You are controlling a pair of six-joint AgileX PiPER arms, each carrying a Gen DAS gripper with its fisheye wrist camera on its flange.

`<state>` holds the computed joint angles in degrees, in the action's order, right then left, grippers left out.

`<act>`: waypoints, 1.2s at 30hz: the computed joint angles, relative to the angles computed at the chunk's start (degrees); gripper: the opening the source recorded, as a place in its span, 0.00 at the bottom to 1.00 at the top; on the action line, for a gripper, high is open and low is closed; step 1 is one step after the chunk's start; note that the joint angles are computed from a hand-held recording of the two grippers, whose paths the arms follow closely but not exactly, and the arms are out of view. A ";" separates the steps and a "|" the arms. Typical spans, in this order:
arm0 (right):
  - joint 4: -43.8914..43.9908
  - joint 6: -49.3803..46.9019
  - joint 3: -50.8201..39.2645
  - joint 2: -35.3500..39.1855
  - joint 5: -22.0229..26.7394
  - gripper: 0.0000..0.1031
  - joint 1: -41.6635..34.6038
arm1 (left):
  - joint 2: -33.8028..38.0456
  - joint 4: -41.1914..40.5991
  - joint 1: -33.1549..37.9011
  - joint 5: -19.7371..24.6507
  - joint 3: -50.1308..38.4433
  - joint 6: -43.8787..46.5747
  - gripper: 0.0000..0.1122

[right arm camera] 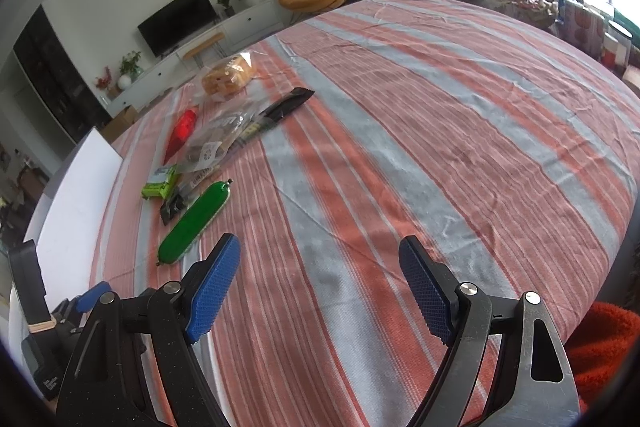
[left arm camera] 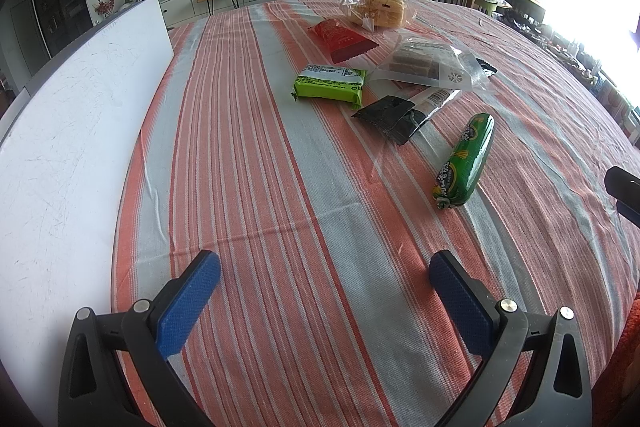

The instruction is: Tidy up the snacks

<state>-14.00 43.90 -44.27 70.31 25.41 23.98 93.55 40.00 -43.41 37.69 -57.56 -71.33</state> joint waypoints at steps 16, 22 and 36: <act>3.69 -2.94 1.11 -0.87 -0.81 0.82 -1.68 | 0.35 -25.30 12.13 0.08 -11.98 18.14 0.91; 4.80 -3.91 1.08 -0.76 -0.81 0.82 -2.11 | 17.15 -34.01 18.30 13.29 -36.96 32.54 0.79; 10.02 -9.36 0.80 0.42 -1.13 0.82 -3.93 | 20.41 -28.35 17.61 14.31 -37.49 36.23 0.45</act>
<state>-3.98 34.54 -43.47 70.73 24.27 20.05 113.96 11.65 -25.79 52.00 -95.04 -35.11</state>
